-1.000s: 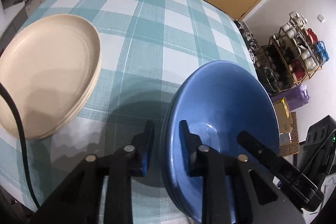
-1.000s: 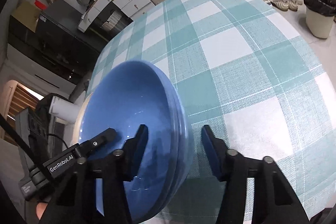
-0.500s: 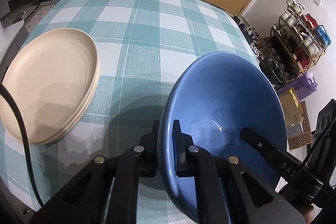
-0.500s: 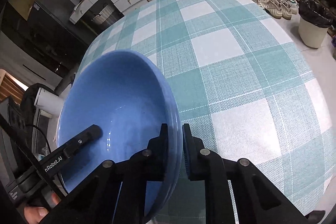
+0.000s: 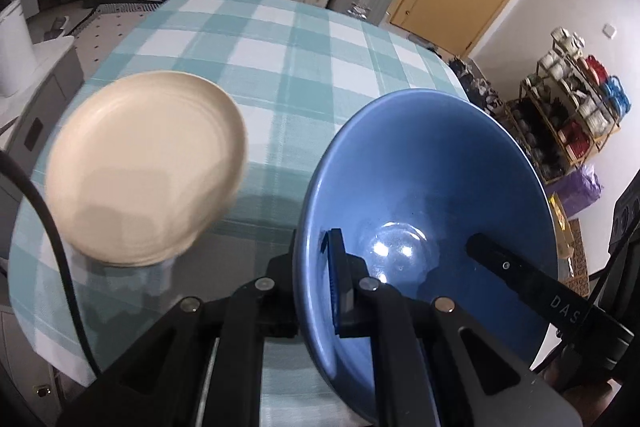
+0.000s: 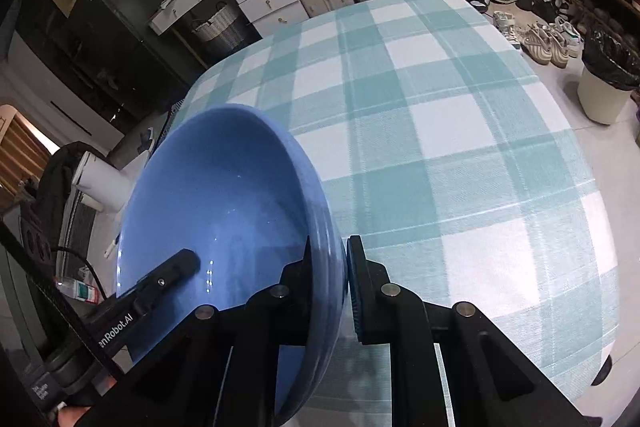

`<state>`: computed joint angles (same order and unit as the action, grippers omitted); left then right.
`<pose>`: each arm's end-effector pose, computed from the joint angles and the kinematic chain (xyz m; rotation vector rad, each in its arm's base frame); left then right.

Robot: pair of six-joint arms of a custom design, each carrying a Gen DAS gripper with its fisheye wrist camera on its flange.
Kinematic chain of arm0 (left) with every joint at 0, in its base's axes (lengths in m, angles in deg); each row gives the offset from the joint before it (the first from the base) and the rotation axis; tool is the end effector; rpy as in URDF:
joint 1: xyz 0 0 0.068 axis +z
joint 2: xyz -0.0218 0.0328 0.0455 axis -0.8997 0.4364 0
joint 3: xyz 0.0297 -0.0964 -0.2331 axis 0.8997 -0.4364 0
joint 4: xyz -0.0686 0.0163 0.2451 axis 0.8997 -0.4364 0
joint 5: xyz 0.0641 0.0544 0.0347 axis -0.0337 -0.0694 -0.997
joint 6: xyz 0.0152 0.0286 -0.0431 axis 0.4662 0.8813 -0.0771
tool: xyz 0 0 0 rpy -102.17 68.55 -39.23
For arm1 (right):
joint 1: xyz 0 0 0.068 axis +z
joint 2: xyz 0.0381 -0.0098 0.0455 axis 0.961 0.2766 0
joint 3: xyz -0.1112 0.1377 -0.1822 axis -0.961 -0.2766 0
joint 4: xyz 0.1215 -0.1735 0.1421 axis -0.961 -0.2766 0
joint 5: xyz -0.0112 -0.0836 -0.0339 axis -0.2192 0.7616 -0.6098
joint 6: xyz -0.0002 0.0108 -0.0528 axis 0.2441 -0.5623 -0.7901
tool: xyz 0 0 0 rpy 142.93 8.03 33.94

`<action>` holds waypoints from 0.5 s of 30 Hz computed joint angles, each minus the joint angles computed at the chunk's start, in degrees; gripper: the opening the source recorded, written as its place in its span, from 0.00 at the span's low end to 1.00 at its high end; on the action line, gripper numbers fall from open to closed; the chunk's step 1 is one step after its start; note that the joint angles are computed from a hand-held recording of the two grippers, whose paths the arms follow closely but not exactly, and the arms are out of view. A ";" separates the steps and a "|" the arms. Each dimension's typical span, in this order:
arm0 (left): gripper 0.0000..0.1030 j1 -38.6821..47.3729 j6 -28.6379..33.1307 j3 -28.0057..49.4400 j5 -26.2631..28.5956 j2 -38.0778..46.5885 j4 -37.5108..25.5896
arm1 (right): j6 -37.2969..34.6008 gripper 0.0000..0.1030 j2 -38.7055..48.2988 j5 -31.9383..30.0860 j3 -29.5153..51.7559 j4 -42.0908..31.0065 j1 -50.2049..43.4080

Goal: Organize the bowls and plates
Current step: 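Lift the blue bowl stack with both tools and carry it over the cream plates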

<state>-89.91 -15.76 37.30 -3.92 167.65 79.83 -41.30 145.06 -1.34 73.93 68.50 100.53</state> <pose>0.2724 -0.1302 0.1202 -0.2566 2.5621 -0.3844 0.2767 0.1426 0.1230 0.0279 2.6054 0.5045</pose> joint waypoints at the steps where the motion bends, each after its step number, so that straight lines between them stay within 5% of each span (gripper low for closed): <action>1: 0.07 0.73 0.16 -0.72 0.11 -1.20 -0.33 | 0.26 0.12 0.17 0.42 0.92 -0.57 1.03; 15: 0.07 18.46 9.85 -2.79 3.13 -13.32 -9.19 | 4.42 0.12 11.45 2.50 24.27 -10.12 12.92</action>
